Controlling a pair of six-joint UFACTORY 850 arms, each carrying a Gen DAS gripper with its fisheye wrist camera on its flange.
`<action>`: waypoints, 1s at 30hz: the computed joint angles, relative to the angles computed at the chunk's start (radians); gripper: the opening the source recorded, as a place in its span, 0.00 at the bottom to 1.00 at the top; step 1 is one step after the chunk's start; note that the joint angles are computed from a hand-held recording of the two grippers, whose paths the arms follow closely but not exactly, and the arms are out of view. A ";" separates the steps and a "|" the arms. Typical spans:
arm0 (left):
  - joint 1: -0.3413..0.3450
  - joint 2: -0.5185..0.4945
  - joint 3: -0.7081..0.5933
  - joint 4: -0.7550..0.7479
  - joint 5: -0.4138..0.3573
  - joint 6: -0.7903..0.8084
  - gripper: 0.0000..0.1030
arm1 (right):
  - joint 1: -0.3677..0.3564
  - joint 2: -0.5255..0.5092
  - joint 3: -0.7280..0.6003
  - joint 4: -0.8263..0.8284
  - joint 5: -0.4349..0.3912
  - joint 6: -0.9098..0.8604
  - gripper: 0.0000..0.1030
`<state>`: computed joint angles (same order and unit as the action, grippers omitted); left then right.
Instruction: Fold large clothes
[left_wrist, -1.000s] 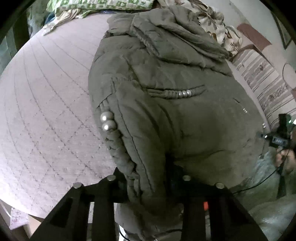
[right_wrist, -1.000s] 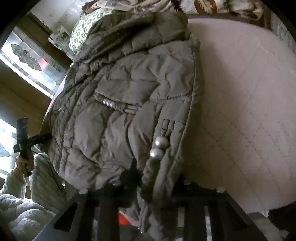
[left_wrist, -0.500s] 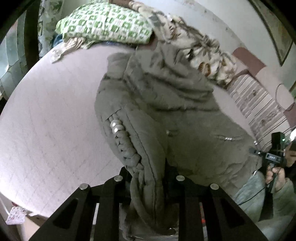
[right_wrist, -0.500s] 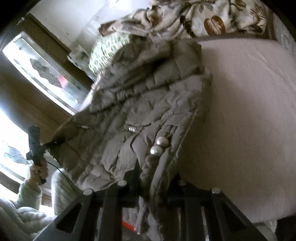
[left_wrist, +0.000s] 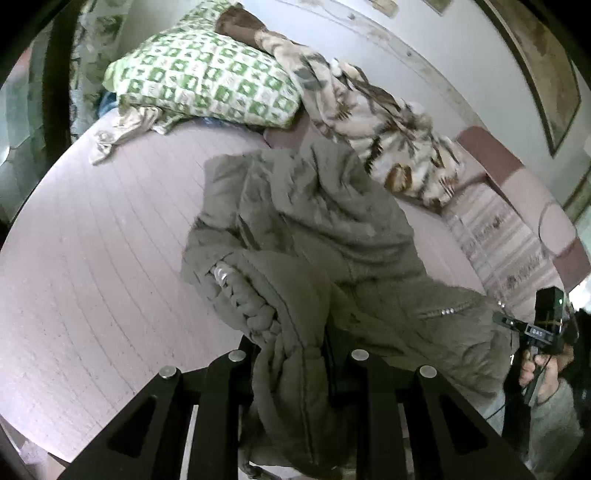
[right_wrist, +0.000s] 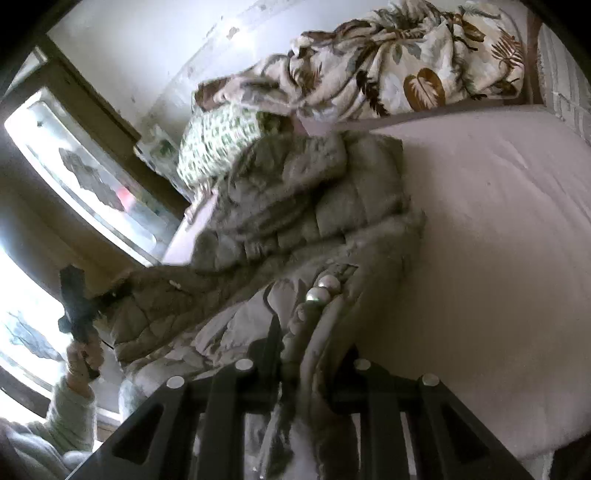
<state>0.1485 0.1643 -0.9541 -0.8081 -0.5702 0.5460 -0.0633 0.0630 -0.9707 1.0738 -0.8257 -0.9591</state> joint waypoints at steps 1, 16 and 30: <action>0.002 -0.005 -0.009 -0.012 0.004 -0.007 0.22 | -0.008 -0.016 -0.018 0.033 -0.010 -0.022 0.20; 0.001 -0.202 -0.244 0.000 0.048 -0.108 0.22 | 0.045 -0.225 -0.320 0.067 0.030 0.134 0.19; -0.026 -0.516 -0.637 0.272 -0.005 -0.420 0.23 | 0.060 -0.537 -0.710 -0.027 0.007 0.486 0.19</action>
